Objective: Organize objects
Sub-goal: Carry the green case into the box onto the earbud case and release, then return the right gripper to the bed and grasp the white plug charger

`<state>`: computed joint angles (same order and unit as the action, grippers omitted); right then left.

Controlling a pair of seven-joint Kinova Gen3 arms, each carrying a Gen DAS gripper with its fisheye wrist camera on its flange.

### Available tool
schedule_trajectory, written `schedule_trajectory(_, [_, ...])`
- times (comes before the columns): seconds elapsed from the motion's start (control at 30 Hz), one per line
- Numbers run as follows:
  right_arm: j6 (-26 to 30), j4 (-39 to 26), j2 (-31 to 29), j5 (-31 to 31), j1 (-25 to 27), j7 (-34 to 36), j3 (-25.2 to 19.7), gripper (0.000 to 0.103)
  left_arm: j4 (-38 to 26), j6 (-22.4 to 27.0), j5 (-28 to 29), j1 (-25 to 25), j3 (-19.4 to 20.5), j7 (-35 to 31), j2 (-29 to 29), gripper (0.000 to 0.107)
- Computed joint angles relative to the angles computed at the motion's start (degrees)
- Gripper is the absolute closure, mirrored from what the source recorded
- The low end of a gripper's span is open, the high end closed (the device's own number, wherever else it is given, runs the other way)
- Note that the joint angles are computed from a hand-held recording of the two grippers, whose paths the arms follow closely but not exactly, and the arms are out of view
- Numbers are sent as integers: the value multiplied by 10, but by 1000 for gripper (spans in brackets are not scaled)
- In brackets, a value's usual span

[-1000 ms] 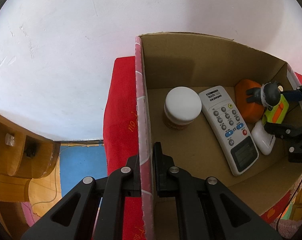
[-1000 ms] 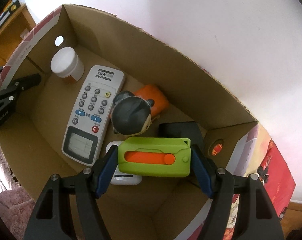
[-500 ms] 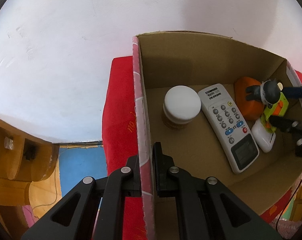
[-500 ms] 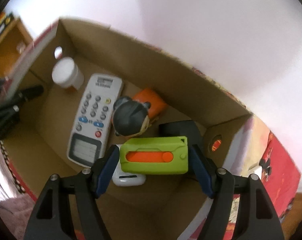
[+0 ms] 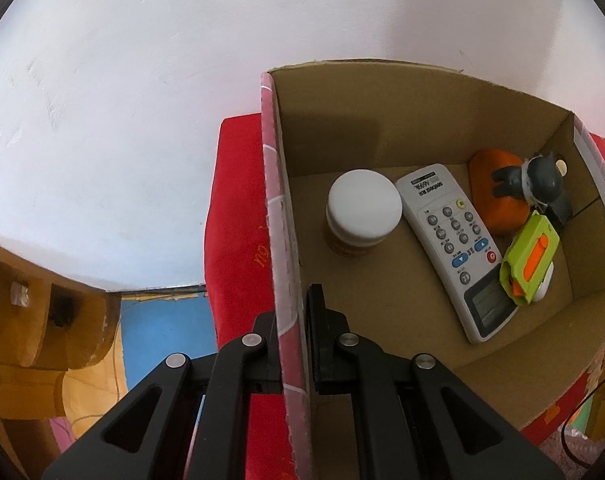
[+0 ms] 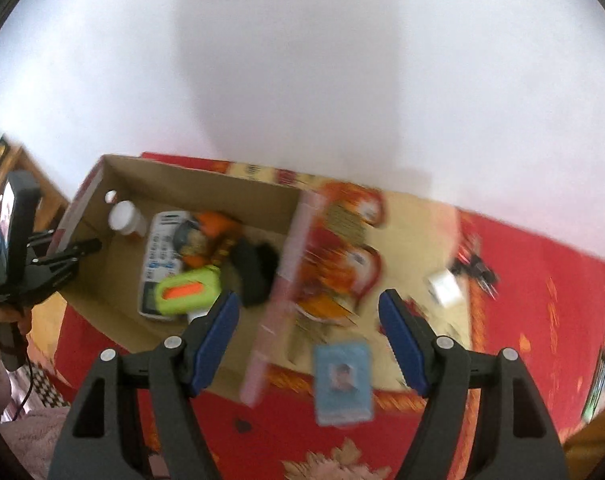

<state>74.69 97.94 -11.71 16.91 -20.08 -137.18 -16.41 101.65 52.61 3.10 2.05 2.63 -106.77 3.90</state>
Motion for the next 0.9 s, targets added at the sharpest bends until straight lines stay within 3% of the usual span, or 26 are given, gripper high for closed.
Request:
schedule_trajectory(0.23, [-10,86,-46,-62,54,43,57,30,-1,6,-29,20,8,49,-2,99])
schedule_trajectory(0.47, [-110,147,-35,-105,130,76,135,30,2,6,-51,38,15,89,-6,99])
schedule_trajectory(0.7, [-157,142,16,-116,177,73,153,30,-5,19,-68,54,22,117,-3,99])
schedule_trajectory(0.9, [-149,136,56,-88,184,-2,139,30,-15,33,-55,56,24,96,1,99])
